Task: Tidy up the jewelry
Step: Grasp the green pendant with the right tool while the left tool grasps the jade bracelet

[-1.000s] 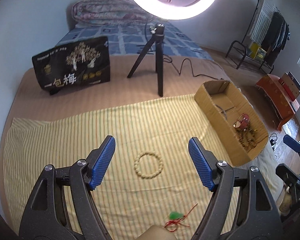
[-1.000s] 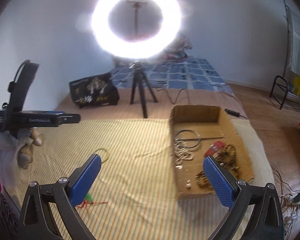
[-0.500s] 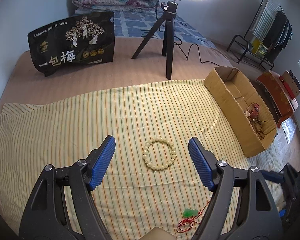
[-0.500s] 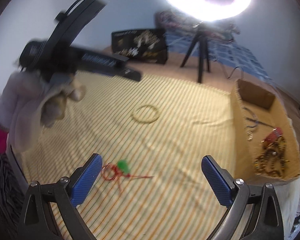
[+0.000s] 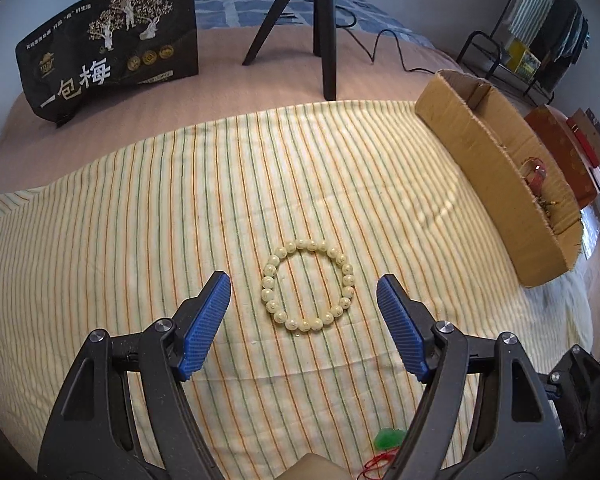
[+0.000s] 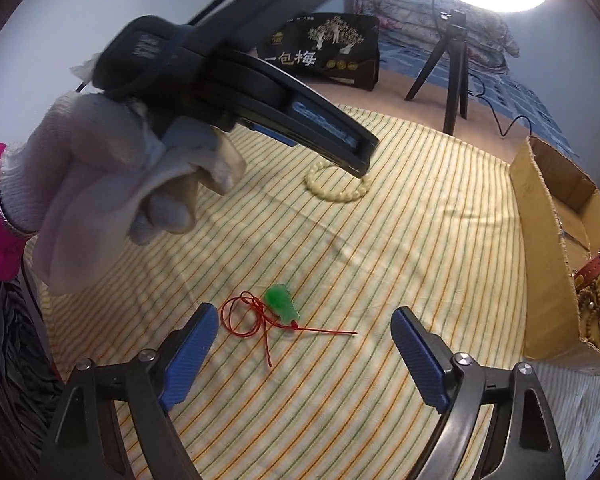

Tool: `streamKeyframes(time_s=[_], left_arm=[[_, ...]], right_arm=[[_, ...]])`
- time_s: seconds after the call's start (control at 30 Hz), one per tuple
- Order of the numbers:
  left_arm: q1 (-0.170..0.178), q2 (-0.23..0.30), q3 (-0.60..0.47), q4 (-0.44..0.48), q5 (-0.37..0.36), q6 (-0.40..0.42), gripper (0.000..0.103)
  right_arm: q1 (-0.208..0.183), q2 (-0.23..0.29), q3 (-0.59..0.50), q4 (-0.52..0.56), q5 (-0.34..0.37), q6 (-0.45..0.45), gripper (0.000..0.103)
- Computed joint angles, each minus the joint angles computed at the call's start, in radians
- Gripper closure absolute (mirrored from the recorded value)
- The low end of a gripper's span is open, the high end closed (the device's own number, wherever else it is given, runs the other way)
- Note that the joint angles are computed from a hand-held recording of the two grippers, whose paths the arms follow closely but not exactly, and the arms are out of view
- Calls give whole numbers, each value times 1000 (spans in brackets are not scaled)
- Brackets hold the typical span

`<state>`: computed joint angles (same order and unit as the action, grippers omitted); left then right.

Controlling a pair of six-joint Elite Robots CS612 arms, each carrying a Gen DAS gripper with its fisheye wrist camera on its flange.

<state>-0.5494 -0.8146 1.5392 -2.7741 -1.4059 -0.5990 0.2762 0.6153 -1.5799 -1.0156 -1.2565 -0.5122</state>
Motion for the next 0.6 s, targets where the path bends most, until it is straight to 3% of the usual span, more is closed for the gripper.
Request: streamKeyframes(time_s=[0.27,0.37,0.6], left_arm=[[9,12,-5,16,12,-32,26],[12,18,-10,43,5,-32,40],[8,27,-8,33,32,-17,44]], right_arm=[[7,5,5,10,-11,-39,24],[13,4,11,13,-16,-51,25],[35,6,33,14,-57,-77,26]])
